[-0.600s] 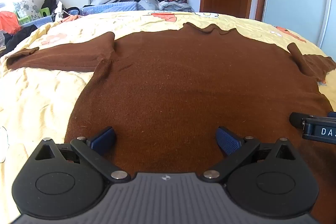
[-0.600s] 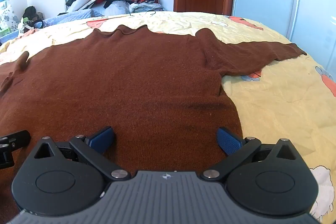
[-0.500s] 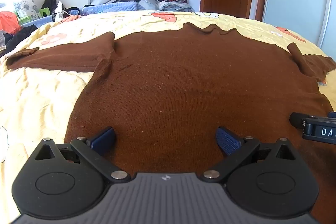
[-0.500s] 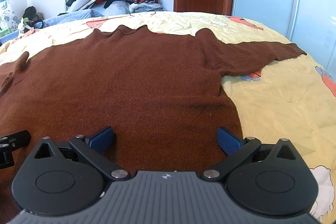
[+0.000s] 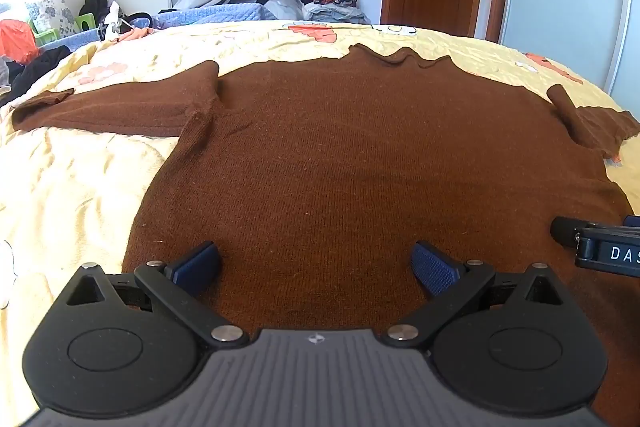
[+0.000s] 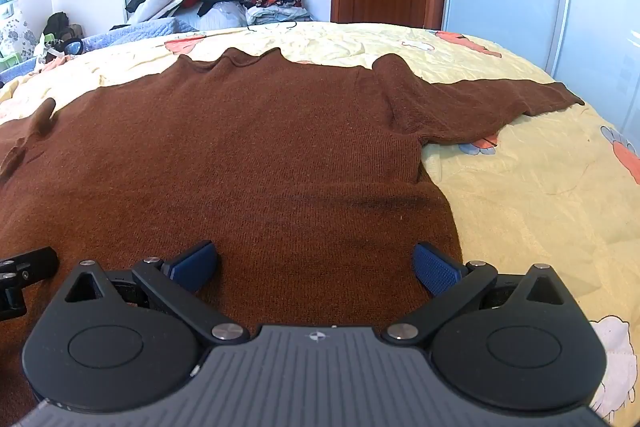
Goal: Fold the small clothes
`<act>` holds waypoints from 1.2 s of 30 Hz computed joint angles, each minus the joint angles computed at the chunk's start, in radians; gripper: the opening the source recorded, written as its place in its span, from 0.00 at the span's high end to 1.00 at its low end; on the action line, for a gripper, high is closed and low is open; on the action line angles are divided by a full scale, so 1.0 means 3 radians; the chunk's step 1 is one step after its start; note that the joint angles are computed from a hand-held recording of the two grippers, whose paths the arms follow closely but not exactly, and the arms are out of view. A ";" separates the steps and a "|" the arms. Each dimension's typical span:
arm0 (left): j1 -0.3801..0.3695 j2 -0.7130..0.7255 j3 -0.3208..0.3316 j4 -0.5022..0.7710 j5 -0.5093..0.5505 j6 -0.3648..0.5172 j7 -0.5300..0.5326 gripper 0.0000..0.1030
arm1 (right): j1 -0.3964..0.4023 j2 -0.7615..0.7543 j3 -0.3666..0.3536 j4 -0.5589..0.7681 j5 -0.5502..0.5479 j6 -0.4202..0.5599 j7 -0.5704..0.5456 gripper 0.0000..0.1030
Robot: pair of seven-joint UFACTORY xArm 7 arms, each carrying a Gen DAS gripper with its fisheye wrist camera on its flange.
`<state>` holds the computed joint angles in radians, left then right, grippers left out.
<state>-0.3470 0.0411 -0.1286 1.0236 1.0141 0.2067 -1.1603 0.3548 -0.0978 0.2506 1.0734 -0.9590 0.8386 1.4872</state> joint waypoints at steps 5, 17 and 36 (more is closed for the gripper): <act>-0.0010 0.0030 0.0014 0.0034 -0.0015 -0.0001 0.0019 0.00 | 0.0004 0.0001 0.0000 -0.0001 -0.0006 0.0005 0.0005 0.00; -0.0039 0.0037 0.0026 0.0050 -0.0003 0.0044 0.0026 0.00 | 0.0009 0.0007 -0.0002 0.0008 0.0000 0.0010 -0.0001 0.00; -0.0008 -0.0007 -0.0018 0.0005 0.0059 0.0045 -0.0061 0.00 | -0.0002 -0.0026 0.0018 -0.0010 0.0015 -0.0012 0.0025 0.00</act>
